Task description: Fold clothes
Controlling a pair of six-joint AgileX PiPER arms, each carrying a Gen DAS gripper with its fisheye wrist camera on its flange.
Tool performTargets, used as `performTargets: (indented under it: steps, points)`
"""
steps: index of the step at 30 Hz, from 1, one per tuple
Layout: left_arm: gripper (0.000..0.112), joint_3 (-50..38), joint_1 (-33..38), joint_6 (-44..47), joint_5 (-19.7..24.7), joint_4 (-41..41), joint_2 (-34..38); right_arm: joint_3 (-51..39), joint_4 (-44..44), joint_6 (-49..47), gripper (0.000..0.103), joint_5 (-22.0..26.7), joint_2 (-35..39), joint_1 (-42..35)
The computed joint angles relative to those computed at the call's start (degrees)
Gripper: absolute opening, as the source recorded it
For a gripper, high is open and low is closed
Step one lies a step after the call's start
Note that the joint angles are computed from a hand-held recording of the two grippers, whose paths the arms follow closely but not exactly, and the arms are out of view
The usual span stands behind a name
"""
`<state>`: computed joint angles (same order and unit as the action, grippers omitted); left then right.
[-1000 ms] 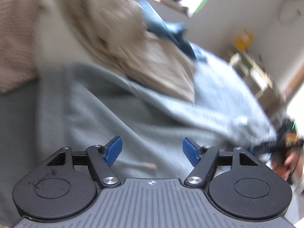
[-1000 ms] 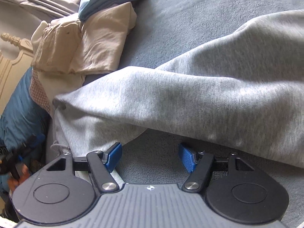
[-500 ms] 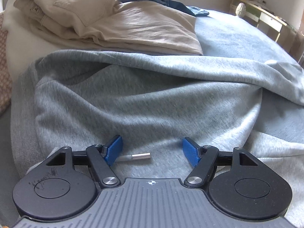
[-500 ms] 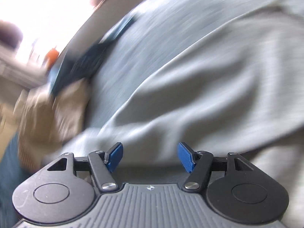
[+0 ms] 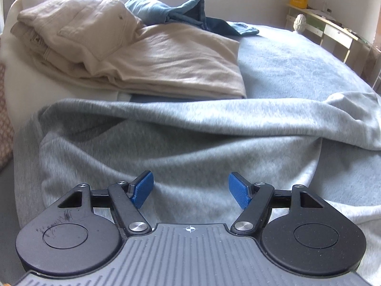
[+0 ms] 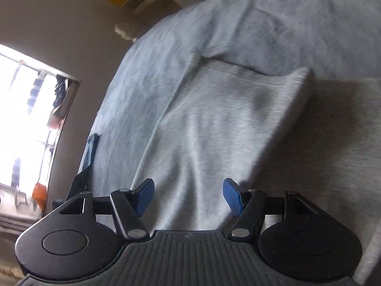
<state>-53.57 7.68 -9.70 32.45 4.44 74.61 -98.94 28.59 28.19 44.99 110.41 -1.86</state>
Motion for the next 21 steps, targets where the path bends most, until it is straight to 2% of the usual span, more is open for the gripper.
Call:
performTargets:
  steps: [5, 12, 14, 17, 21]
  points:
    - [0.070, -1.7, -2.1, -3.5, 0.0, 3.8, 2.0, 3.9, 1.2, 1.9, 0.066, -2.6, 0.3, -2.6]
    - [0.070, -3.3, -4.1, -6.0, -0.9, 6.5, 3.5, 4.3, 1.7, 3.6, 0.049, -3.4, 1.1, -4.3]
    - [0.070, -3.6, -4.3, -5.9, -1.2, 6.7, 3.8, 5.9, 1.8, 6.2, 0.048, -3.2, -0.3, -4.7]
    - [0.070, -3.6, -4.4, -5.5, -2.4, 6.8, 4.6, 7.6, -2.8, 11.7, 0.050, -3.8, -2.0, -4.3]
    - [0.070, -3.9, -4.3, -4.2, -3.7, 5.3, 6.4, 8.5, -0.6, 10.6, 0.049, -6.9, -0.5, -5.1]
